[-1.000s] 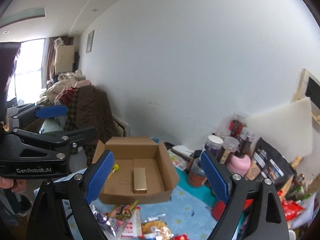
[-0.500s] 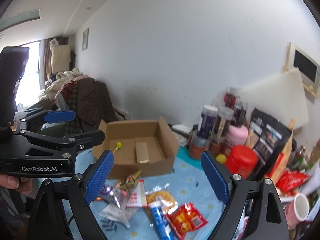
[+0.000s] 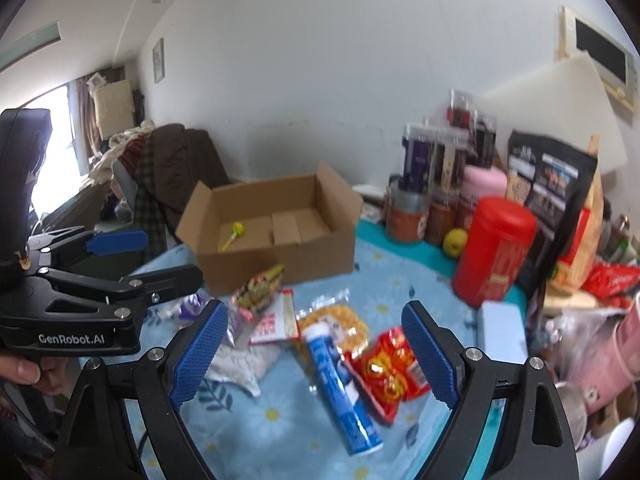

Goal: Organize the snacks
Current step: 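Move both tools back over the remaining snacks on the table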

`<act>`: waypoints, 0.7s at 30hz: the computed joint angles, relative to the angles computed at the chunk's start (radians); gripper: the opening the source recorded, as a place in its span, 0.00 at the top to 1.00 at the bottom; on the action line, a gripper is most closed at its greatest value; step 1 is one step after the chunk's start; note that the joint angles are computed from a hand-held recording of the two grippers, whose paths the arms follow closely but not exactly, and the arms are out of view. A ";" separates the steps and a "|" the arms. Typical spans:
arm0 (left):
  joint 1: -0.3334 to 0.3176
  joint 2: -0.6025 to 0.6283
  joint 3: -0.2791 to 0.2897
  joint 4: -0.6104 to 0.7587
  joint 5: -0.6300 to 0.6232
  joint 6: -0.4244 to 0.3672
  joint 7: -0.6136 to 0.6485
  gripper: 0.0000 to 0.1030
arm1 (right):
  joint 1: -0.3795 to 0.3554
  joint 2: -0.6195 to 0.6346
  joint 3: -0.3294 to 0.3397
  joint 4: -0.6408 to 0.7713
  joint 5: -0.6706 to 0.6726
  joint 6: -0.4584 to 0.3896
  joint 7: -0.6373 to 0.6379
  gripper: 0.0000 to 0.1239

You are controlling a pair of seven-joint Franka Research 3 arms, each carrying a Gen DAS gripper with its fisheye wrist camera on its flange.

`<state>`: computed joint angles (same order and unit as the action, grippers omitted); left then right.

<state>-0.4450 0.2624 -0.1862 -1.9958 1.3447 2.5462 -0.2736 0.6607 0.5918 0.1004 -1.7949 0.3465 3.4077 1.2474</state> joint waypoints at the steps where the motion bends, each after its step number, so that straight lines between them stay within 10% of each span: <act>1: 0.003 0.008 0.000 0.000 -0.007 0.009 0.000 0.16 | -0.001 0.006 -0.001 -0.002 0.001 -0.003 0.000 0.28; 21: -0.009 0.196 0.080 0.070 -0.196 0.176 0.067 0.16 | -0.052 0.142 -0.002 0.107 -0.055 -0.222 0.081 0.42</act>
